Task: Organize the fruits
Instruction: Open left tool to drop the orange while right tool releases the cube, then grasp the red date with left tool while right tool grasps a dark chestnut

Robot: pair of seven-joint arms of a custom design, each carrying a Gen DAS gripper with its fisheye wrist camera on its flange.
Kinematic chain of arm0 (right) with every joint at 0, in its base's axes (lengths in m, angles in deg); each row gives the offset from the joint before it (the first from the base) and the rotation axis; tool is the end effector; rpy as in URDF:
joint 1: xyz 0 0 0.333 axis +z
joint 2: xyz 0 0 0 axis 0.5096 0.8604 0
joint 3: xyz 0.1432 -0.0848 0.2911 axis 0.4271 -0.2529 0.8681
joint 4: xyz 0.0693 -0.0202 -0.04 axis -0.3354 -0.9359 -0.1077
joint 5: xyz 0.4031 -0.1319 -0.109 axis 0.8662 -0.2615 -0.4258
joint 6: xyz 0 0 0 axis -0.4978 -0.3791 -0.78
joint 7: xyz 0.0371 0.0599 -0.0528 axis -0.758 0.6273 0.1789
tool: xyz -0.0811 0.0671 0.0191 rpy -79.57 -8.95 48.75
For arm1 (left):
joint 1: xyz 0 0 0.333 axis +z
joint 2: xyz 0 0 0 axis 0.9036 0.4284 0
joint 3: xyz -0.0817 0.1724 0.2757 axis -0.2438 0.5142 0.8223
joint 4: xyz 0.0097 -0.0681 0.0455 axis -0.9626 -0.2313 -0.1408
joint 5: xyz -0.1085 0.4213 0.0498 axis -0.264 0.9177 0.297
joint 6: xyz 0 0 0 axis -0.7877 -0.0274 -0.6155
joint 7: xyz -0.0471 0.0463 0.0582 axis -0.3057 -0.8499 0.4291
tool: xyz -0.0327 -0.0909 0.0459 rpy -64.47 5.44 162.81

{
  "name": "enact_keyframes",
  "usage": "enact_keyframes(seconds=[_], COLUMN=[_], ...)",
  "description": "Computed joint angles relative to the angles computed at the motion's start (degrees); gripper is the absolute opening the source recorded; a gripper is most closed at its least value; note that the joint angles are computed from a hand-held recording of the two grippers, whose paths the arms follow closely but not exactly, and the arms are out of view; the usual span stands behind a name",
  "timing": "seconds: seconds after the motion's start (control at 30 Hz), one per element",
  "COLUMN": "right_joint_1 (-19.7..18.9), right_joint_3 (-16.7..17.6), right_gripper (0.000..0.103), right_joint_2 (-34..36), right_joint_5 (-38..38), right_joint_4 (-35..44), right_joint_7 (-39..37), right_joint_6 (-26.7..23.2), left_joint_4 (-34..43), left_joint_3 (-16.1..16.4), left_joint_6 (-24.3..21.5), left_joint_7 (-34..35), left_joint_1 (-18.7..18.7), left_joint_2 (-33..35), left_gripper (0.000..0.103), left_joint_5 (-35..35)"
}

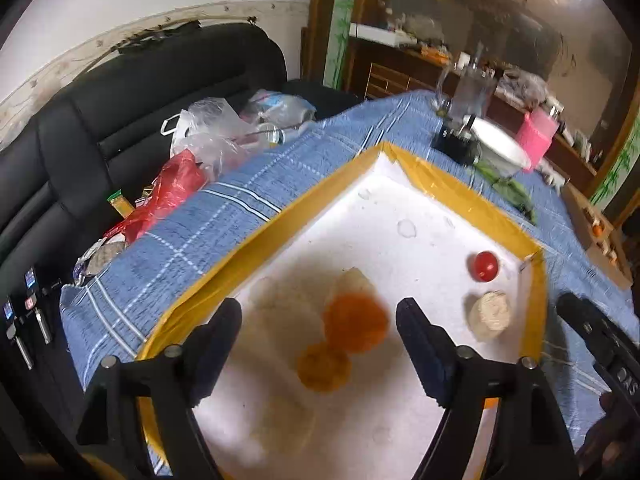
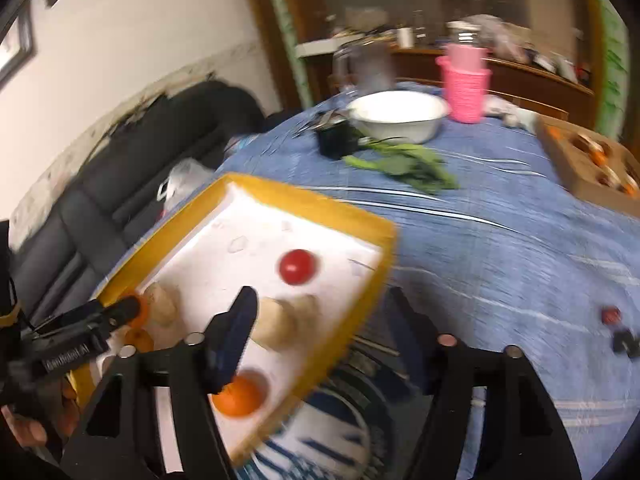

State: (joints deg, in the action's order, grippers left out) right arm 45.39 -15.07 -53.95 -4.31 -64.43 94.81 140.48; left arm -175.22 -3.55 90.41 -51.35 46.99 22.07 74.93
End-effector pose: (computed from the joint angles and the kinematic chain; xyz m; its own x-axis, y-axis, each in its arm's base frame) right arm 0.4566 0.0519 0.4415 0.2573 -0.9432 -0.2101 -0.7270 -0.0457 -0.6851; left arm 0.4256 -0.3173 0.4309 0.3070 -0.9444 0.1174 -0.7232 -0.3117 -0.6163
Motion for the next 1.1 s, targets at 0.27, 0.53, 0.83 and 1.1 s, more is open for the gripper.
enact_keyframes(seconds=[0.27, 0.53, 0.83, 1.1], right_joint_1=[-12.14, -26.38, -23.95, -22.45], right_joint_3=[-3.66, -8.39, -12.04, -10.36], right_gripper=[0.077, 0.074, 0.042, 0.035], right_joint_2=[-12.93, -8.86, -1.31, 5.48], right_joint_5=[-6.26, -12.58, -7.37, -1.87], right_joint_4=[-10.66, -10.21, -3.60, 1.58], right_joint_7=[3.05, 1.85, -5.02, -7.96], right_joint_6=[0.19, -0.45, -6.73, -6.67], left_joint_4=[3.44, 17.74, 33.19, 37.41], left_joint_3=[-3.43, -4.30, -0.72, 1.67], left_joint_6=[0.33, 0.12, -0.23, 1.09], left_joint_7=[-2.98, 5.72, 18.30, 19.85], left_joint_1=[-2.06, -9.05, -16.92, -19.58], left_joint_2=[1.50, 15.95, 29.82, 33.37], left_gripper=[0.087, 0.087, 0.087, 0.087], left_joint_5=[5.82, 12.11, 10.16, 9.45])
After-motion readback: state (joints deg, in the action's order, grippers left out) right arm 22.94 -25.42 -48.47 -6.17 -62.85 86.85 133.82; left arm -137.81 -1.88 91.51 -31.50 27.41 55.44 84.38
